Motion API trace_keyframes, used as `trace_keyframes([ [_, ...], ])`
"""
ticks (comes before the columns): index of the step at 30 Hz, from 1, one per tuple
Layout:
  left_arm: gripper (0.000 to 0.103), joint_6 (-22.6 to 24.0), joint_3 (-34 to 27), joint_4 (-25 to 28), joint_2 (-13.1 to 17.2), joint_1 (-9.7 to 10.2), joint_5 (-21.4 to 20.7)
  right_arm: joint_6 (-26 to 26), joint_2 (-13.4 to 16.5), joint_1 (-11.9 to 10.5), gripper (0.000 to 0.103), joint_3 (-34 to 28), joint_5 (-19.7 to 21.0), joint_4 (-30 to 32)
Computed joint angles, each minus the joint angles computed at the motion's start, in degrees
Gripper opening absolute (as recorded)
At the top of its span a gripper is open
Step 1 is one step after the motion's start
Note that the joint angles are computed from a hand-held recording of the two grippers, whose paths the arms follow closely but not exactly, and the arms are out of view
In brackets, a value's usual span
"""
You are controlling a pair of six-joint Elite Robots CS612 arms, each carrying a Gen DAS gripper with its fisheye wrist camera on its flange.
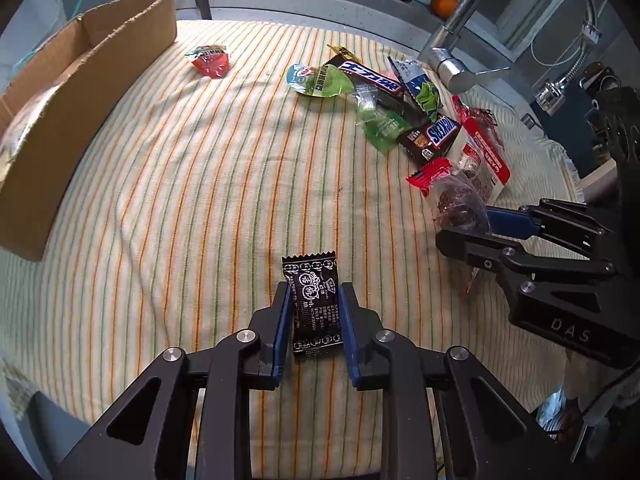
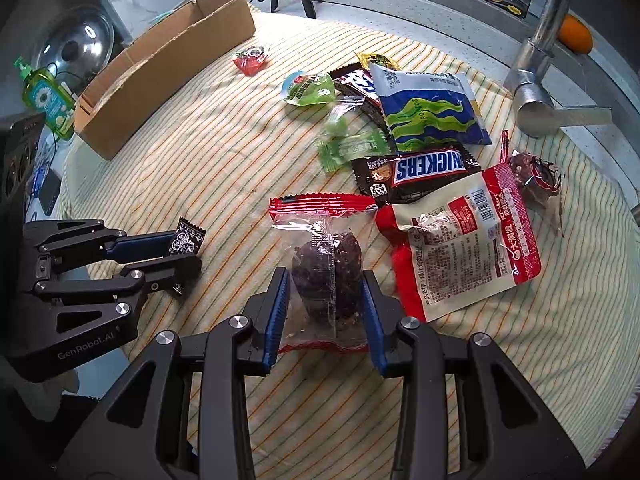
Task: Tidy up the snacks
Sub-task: 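Lift the black packet with the left gripper while the right lifts the dried-fruit bag, then carry both held snacks over the cardboard box and open both grippers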
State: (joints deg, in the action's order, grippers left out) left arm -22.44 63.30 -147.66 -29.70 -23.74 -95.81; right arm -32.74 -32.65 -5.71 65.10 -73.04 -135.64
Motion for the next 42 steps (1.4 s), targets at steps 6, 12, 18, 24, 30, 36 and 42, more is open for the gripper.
trace_keyframes([
  [6,0.021,-0.8,2.1,-2.8,-1.3,1.10,-2.3,1.8,-0.3,-0.1,0.036,0.1,2.3,0.3],
  [12,0.021,-1.2,3.2,-6.9,-2.9,2.63,-3.0,4.3,-0.7,0.2,0.036,-0.7,4.8,0.0],
  [18,0.021,-1.2,3.0,-9.6,-3.8,5.00,-2.1,5.8,-0.6,1.6,0.036,-2.9,7.7,-0.7],
  [24,0.021,-0.6,1.6,-9.4,-3.7,7.33,0.4,7.5,0.5,3.8,0.036,-6.2,9.5,-1.6],
  [30,0.021,0.1,-1.3,-7.7,-2.4,9.33,1.6,8.4,2.9,6.1,0.036,-11.1,9.3,-1.1],
  [36,0.021,0.1,-5.6,-5.4,-0.1,10.76,1.7,9.5,6.6,8.2,0.036,-18.7,9.6,2.3],
  [42,0.021,0.5,-8.7,-3.3,1.7,11.62,1.4,9.7,10.6,10.0,0.036,-26.4,8.5,6.9],
])
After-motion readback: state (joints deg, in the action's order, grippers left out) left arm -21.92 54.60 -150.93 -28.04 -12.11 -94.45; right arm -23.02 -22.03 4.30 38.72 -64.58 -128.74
